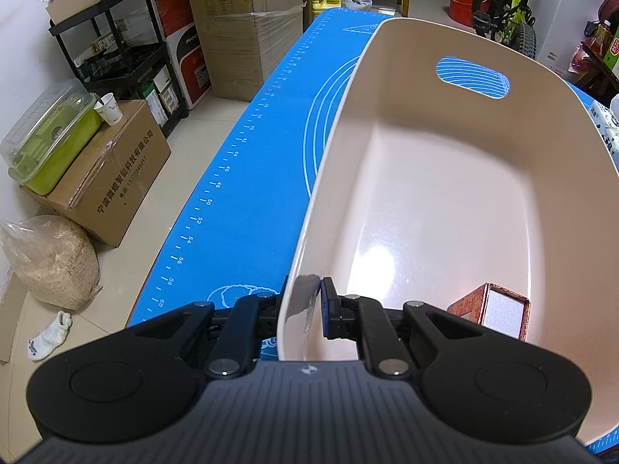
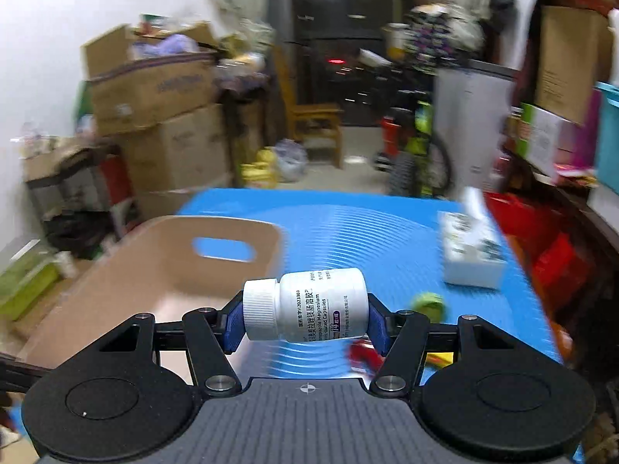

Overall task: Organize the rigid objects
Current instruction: 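Carry the white pill bottle into the bin with the right tool and release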

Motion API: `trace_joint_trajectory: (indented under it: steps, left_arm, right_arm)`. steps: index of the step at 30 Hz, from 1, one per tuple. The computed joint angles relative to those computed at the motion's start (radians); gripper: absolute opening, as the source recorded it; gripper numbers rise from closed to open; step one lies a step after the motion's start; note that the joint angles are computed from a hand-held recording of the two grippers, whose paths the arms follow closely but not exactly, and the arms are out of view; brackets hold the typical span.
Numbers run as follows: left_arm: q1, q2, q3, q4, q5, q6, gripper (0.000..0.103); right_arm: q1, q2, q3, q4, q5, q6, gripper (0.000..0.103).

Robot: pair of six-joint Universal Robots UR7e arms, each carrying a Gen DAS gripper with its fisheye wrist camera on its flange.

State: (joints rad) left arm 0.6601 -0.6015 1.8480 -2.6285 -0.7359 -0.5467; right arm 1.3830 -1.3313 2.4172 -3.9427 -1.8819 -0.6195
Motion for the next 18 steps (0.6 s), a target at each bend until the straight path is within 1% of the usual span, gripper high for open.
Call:
trace_joint_trajectory:
  steps: [3, 7, 9, 12, 16, 18]
  left_arm:
    - [0.001, 0.001, 0.0, -0.004, -0.002, 0.004, 0.015]
    - [0.002, 0.001, 0.0, -0.006, -0.003, 0.005, 0.014]
    - [0.001, 0.002, -0.001, -0.004, -0.002, 0.004, 0.014]
    - [0.001, 0.002, -0.001, -0.003, 0.0, 0.007, 0.014]
    - [0.003, 0.0, 0.0, -0.005, -0.002, 0.006, 0.015]
    - [0.004, -0.001, 0.0, -0.008, -0.004, 0.008, 0.015]
  right_arm:
    - [0.031, 0.04, -0.018, 0.009, 0.024, -0.034, 0.065]
    - [0.056, 0.06, -0.04, 0.096, 0.053, -0.027, 0.065]
    - [0.076, 0.078, -0.048, 0.125, 0.044, -0.045, 0.065]
    - [0.088, 0.087, -0.061, 0.204, 0.037, -0.052, 0.065]
    - [0.108, 0.109, -0.081, 0.287, -0.004, -0.035, 0.065]
    - [0.108, 0.101, -0.091, 0.344, -0.022, -0.002, 0.065]
